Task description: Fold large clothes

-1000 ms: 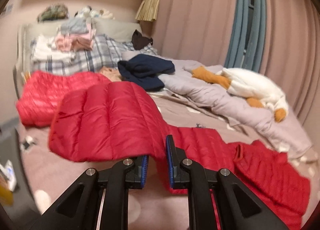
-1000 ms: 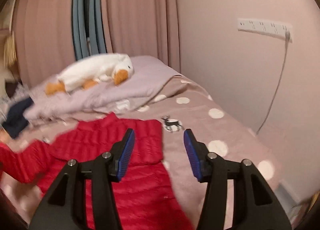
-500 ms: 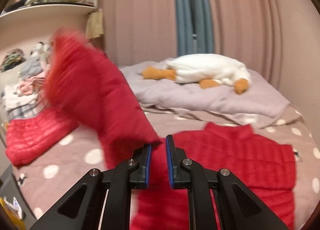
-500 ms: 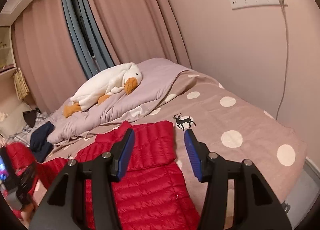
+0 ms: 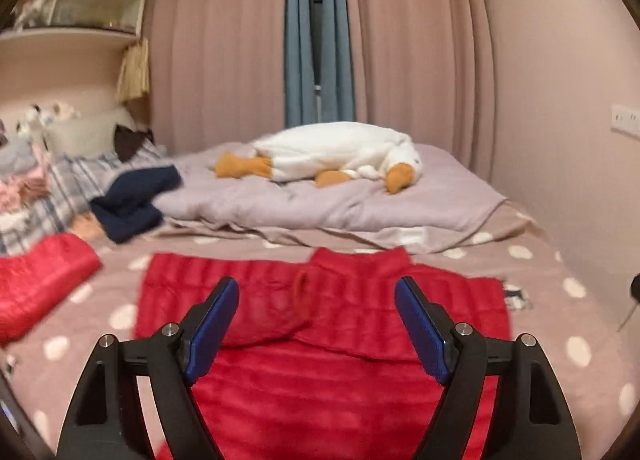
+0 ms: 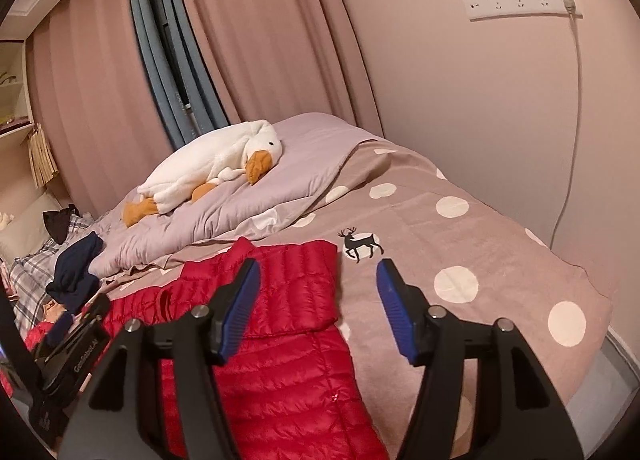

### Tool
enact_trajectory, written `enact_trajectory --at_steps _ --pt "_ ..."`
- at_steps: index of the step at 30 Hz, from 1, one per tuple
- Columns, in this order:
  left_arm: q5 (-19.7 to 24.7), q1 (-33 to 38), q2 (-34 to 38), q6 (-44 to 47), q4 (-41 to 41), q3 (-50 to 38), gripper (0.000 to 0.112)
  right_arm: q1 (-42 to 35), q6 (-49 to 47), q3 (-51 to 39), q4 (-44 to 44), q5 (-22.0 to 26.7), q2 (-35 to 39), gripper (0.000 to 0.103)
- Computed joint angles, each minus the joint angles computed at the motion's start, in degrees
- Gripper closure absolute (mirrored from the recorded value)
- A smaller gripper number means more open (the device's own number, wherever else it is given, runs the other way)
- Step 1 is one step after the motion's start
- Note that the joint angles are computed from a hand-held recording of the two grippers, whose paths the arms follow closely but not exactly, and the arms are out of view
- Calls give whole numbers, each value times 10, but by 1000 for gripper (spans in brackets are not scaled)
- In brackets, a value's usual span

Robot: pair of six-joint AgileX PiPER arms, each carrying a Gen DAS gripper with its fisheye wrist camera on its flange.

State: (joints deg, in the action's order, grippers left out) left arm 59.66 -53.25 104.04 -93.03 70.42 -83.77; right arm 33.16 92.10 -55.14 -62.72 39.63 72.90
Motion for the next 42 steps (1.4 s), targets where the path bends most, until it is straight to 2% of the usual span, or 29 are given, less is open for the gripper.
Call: enact_trajectory --at_steps 2,6,9,12,17,19,23,26,28,31,36,38,40,42 --pt "-2 4 -8 9 -13 3 32 3 0 -5 -2 1 5 39" --pt "-36 30 -54 -43 -21 66 32 14 5 -22 1 1 27 34" --pt "-32 48 -79 -81 -12 111 32 26 -4 -45 12 3 52 34" --pt "8 67 -83 -79 -25 122 32 36 -23 -75 23 0 81 30" --pt "-10 96 -124 -137 -6 185 32 48 -47 -106 35 -38 117 26" --pt "-15 102 -133 -149 -3 200 32 51 -59 -120 43 -39 133 25" --pt "-50 133 -146 -154 -7 228 32 58 -110 -163 82 -28 179 25" --pt "-45 152 -131 -203 38 253 32 58 -119 -183 93 -31 203 19" --pt "-67 185 -118 -169 5 247 32 54 -123 -195 107 -53 221 13" --pt "-118 236 -113 -168 -14 270 32 45 -158 -222 156 -96 255 11" --pt "-152 290 -137 -200 -13 312 32 64 -308 -376 238 -70 378 9" --pt "-167 302 -150 -216 8 331 32 55 -422 -477 342 -63 456 9" --pt "-164 311 -150 -205 14 333 32 39 -515 -592 453 -25 532 11" --pt "-157 321 -148 -199 28 334 32 28 -547 -706 518 -4 615 11"
